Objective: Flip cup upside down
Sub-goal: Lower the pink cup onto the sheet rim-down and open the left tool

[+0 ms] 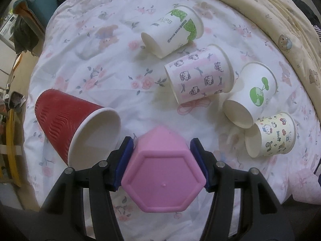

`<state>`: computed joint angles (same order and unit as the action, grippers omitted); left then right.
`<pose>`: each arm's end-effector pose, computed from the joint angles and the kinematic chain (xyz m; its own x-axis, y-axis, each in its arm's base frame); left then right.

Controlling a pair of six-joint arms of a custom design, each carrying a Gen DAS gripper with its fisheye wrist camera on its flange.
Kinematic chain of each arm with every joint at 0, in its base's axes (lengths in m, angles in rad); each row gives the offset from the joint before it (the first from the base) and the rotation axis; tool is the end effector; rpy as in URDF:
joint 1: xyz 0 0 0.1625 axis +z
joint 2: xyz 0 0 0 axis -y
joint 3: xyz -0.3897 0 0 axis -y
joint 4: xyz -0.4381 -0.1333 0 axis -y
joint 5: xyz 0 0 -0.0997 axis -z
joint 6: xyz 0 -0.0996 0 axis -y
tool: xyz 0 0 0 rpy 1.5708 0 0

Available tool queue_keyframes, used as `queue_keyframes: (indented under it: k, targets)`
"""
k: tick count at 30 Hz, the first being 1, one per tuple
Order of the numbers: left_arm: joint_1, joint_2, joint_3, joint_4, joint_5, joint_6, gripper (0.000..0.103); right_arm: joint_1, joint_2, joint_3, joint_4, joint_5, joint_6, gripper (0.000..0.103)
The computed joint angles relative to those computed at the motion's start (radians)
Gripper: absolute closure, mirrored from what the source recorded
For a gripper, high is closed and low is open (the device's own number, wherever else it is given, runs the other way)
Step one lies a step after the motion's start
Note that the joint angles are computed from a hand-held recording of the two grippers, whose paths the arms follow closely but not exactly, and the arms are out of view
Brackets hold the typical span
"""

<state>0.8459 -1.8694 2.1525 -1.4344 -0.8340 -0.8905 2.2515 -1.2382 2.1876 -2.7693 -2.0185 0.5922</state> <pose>-0.0935 -0.4075 0.3046 -0.7054 -0.0937 -0.7026 0.0910 0.9711 -0.2209 0.3854 -0.3326 0.1122 -0.9774 0.0185 0.2105 -0.0775 0.8953 -0.4387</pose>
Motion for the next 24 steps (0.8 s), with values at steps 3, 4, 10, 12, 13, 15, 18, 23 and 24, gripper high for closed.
queue_keyframes:
  k: [3, 4, 10, 12, 13, 15, 18, 23, 24]
  targets:
    - [-0.003, 0.007, -0.01, 0.019, -0.006, 0.012, 0.035, 0.0, 0.004, -0.005, 0.007, -0.004, -0.002, 0.0]
    - [-0.008, 0.005, -0.011, 0.025, -0.005, 0.011, 0.021, 0.0, 0.004, -0.005, 0.007, -0.006, 0.0, 0.0]
    - [-0.053, -0.084, -0.004, 0.026, -0.038, 0.023, 0.015, 0.004, 0.011, -0.011, 0.011, -0.014, 0.001, 0.0]
    - [-0.081, -0.12, -0.009, 0.055, -0.028, -0.007, 0.015, 0.011, 0.013, -0.008, -0.019, -0.012, -0.015, 0.0]
    - [-0.102, -0.15, -0.009, 0.068, -0.02, -0.02, 0.015, 0.014, 0.015, -0.01, -0.023, -0.014, -0.024, 0.0]
    - [-0.145, -0.198, -0.012, 0.121, 0.004, -0.059, 0.015, 0.024, 0.022, -0.015, -0.034, -0.016, -0.043, 0.0]
    - [-0.223, -0.277, -0.019, 0.229, 0.056, -0.12, 0.015, 0.039, 0.036, -0.024, -0.033, -0.022, -0.063, 0.0]
    - [-0.339, -0.392, -0.039, 0.443, 0.108, -0.235, 0.015, 0.069, 0.066, -0.045, -0.012, -0.031, -0.103, 0.0]
    - [-0.371, -0.417, -0.043, 0.5, 0.113, -0.273, 0.015, 0.079, 0.077, -0.054, -0.002, -0.037, -0.118, 0.0]
